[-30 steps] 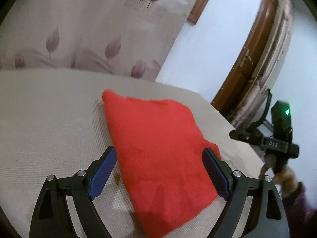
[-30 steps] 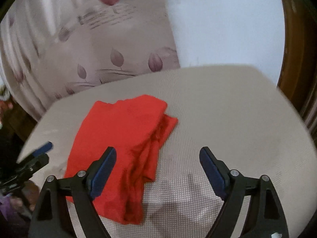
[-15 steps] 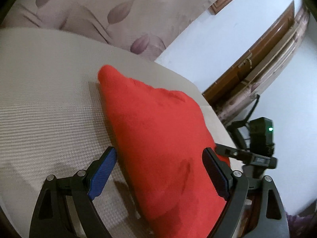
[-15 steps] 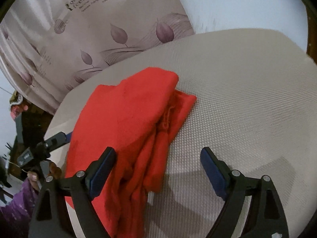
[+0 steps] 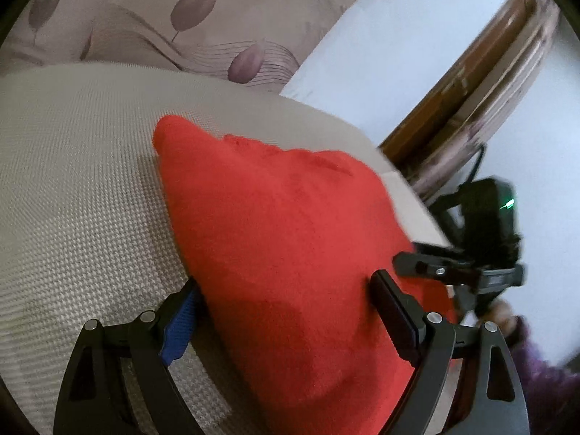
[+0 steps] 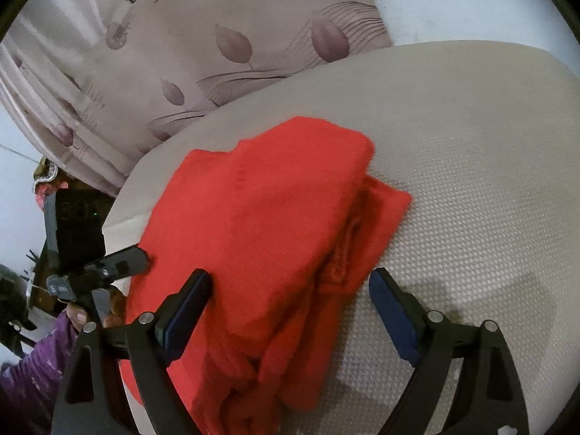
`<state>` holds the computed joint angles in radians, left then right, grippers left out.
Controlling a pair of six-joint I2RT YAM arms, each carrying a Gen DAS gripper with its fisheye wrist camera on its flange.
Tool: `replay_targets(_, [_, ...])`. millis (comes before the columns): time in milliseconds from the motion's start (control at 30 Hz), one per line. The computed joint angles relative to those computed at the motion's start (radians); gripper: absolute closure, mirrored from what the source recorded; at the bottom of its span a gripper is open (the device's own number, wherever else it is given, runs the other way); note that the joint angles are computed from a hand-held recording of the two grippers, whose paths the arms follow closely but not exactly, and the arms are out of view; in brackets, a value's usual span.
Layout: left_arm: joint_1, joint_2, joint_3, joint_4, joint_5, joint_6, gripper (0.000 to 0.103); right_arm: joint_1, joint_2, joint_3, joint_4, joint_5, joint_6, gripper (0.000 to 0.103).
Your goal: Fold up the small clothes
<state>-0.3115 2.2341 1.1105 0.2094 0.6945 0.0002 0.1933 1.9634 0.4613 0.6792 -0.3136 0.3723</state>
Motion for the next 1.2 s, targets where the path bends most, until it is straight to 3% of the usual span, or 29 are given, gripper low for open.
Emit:
replay_targets(133, [-0.083, -0.064, -0.072, 0.055, -0.241, 0.037, 0.015, 0.037, 0.003, 0.025, -0.026, 0.028, -0.02, 0.014])
replay_targets(300, [-0.132, -0.099, -0.136, 0.126, -0.391, 0.075, 0.018, 0.059, 0.01, 0.045, -0.041, 0.044, -0.045, 0.015])
replay_targets(733, [-0.16, -0.103, -0.143, 0.14, -0.456, 0.084, 0.02, 0.053, 0.031, 0.049, -0.011, 0.022, -0.036, 0.017])
replay_targets(800, [-0.163, -0.103, -0.142, 0.137, -0.46, 0.081, 0.022, 0.061, 0.03, 0.052, -0.018, 0.033, -0.034, 0.035])
replay_targets(833, [-0.165, -0.102, -0.139, 0.134, -0.464, 0.078, 0.022, 0.056, 0.036, 0.054, -0.014, 0.011, -0.026, 0.038])
replay_targets(933, [-0.169, -0.104, -0.139, 0.132, -0.472, 0.073, 0.023, 0.059, 0.038, 0.056, -0.01, 0.007, -0.013, 0.043])
replay_targets(1067, [-0.174, -0.106, -0.139, 0.13, -0.479, 0.066, 0.025, 0.053, 0.054, 0.054, 0.013, -0.031, 0.011, 0.057])
replay_targets(1200, [-0.175, -0.108, -0.142, 0.13, -0.48, 0.062, 0.025, 0.059, 0.052, 0.054, 0.015, -0.025, 0.013, 0.057])
